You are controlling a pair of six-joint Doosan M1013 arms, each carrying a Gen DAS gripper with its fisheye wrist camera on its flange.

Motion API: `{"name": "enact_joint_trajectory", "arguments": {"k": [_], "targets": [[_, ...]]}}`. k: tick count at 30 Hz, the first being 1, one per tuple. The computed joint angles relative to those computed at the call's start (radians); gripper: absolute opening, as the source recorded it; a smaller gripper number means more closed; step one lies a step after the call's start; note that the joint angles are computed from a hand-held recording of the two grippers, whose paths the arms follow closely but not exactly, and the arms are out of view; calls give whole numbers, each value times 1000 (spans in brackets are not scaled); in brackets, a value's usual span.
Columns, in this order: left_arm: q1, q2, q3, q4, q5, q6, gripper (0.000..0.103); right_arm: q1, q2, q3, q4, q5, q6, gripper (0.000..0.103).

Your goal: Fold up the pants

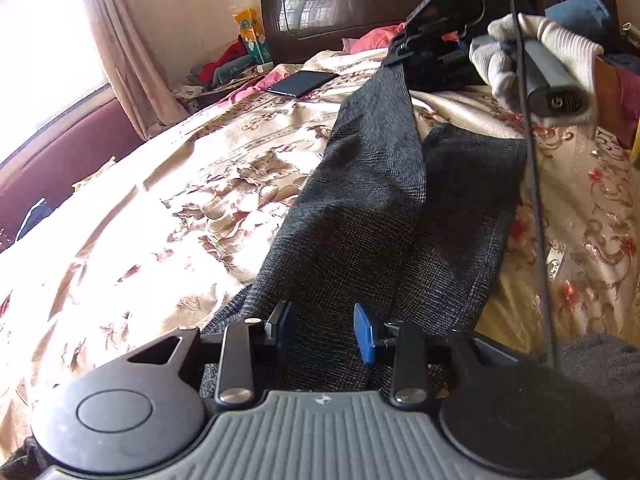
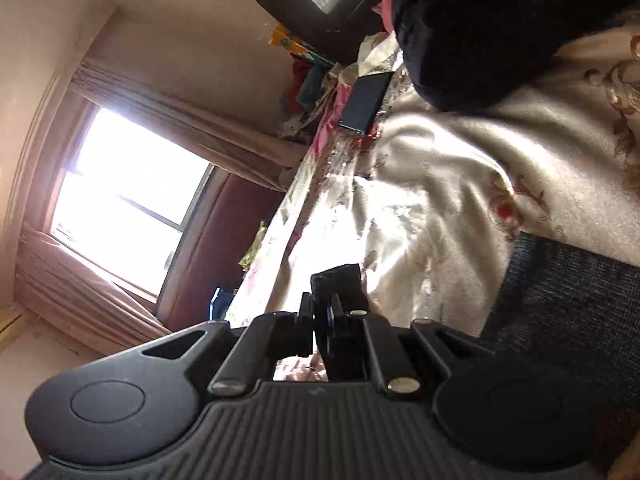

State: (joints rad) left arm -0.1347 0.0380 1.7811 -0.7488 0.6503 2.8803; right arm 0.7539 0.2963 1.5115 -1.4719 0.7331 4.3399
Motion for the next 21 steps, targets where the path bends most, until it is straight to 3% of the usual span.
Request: {"name": "enact_joint_trajectory", "arguments": {"k": [3, 6, 10, 13, 15, 21], "targets": [[1, -18, 11, -49, -15, 43, 54, 16, -31, 8, -176, -9, 130, 7], [2, -37, 29, -122, -10, 120, 58, 56, -66, 40, -242, 63, 160, 7], [-4, -32, 37, -126, 28, 155, 60, 106, -105, 113, -59, 219, 88, 7], [-18, -13, 27, -20, 76, 80, 60, 90, -99, 150, 210, 256, -9, 7], [-32, -9, 35, 67, 85, 25, 60, 72, -91, 169, 337, 225, -43, 7], [-35, -16, 44, 111, 93, 19, 61, 60, -87, 192, 305, 168, -46, 11]]}}
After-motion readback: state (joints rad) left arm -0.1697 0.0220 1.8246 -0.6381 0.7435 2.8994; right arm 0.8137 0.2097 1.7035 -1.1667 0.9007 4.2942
